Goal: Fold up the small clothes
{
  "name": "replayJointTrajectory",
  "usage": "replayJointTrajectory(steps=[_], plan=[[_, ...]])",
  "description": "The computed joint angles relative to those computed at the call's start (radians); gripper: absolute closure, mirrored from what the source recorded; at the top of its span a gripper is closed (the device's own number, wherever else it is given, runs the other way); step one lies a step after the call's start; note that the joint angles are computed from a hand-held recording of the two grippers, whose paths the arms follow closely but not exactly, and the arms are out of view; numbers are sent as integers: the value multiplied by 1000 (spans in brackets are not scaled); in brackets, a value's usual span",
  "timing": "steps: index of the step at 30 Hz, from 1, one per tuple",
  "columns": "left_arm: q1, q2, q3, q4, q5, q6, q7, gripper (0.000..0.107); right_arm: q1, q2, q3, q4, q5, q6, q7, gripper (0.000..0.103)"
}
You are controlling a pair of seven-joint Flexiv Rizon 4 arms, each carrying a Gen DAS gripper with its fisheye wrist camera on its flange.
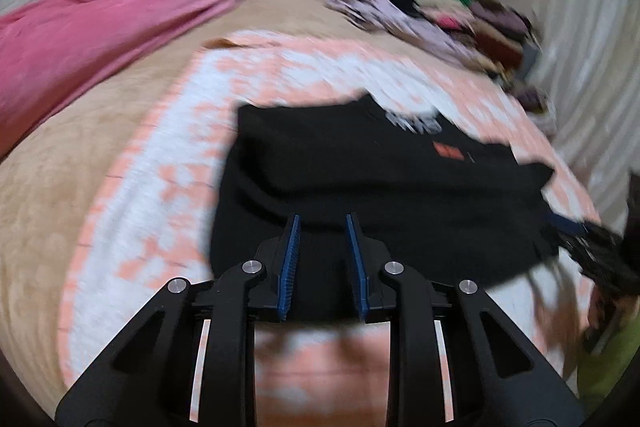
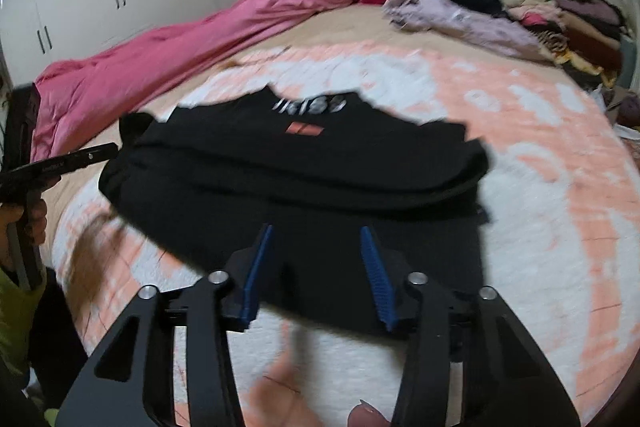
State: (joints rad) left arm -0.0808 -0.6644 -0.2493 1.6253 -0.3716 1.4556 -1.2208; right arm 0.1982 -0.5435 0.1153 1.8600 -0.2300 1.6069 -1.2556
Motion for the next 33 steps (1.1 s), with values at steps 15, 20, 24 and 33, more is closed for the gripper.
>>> replayJointTrajectory(steps=[15,20,24,33], plan=[[-202,-123,227,-222,221,-125,-116,90,175,-100,-209,-96,-96,-2,70,68],[-175,-118,191,-214,209,-83,-124,90,156,-119,-195,-144,-104,-15,68,68],[-187,-118,214,-220,216,-55,-152,87,146,-137,-192,-188,-111,-29,67,68],[-174,-183,225,-380,195,-175,-202,80,89,-199,-142,-340,-90,-112,86,68]])
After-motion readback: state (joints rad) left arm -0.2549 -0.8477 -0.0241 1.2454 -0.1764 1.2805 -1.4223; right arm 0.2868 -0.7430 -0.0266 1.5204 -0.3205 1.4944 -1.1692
